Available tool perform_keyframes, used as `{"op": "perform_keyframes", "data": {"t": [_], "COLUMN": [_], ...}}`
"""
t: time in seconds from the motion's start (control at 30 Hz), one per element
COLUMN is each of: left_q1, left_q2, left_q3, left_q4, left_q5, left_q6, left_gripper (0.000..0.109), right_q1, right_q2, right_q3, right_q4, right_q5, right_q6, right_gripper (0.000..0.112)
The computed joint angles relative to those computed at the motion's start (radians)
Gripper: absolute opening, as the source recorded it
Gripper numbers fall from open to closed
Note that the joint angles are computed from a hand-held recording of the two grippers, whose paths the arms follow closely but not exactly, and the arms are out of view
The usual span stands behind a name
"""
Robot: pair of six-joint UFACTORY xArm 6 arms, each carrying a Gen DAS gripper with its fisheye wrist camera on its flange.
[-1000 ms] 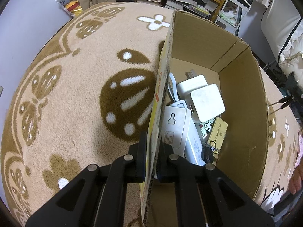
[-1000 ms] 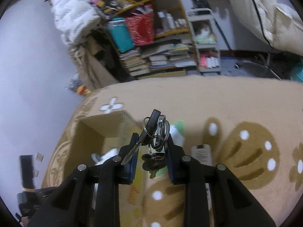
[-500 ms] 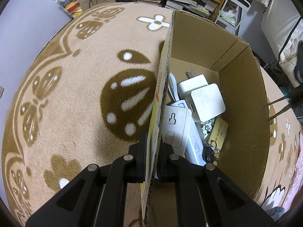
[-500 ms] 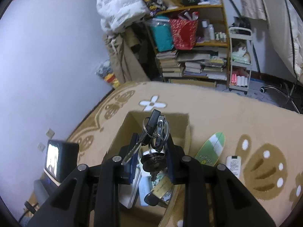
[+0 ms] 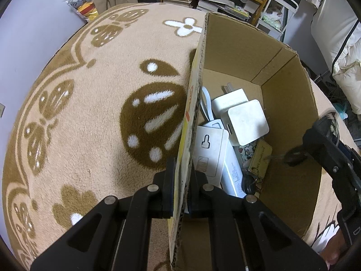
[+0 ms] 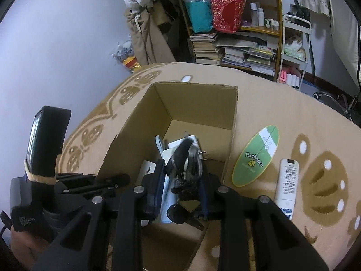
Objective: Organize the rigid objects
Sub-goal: 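Lower the keys into the box and open the right tool, then move the right tool back to the white remote-shaped bottle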
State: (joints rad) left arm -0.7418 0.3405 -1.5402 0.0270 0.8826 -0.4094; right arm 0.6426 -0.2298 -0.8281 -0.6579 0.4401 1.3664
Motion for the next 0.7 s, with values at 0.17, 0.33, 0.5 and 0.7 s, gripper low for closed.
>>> {"op": "perform_keyframes", "data": {"t": [0.17, 0.33, 0.5, 0.7], "left_q1": [0.000, 0.000, 0.001, 0.001], "left_q2": [-0.002, -0.003, -0.001, -0.002], "left_q3": [0.002, 0.001, 0.000, 0.000], "left_q4": [0.008, 0.008, 0.009, 0.003], "left_q5": [0.000, 0.003, 0.002, 0.003], "left_q6": [-0.003, -0.001, -0.001, -0.001], "left_gripper": [0.009, 0.009, 0.010, 0.010], "right_q1": [0.009, 0.022, 0.016, -0.005], "right_q2": [-0.032, -0.066, -0.126, -0.183], "right_q3": [0.005, -0.002, 0.038, 0.094], "right_q4": [-0.081, -0.111, -0.150, -0.140], "right_q5": [0.015, 0.075, 0.106, 0.160], "right_q6": [0.051, 0.037, 0.090, 0.104], "right_gripper": [0.033, 0.042, 0.063, 0.077]}}
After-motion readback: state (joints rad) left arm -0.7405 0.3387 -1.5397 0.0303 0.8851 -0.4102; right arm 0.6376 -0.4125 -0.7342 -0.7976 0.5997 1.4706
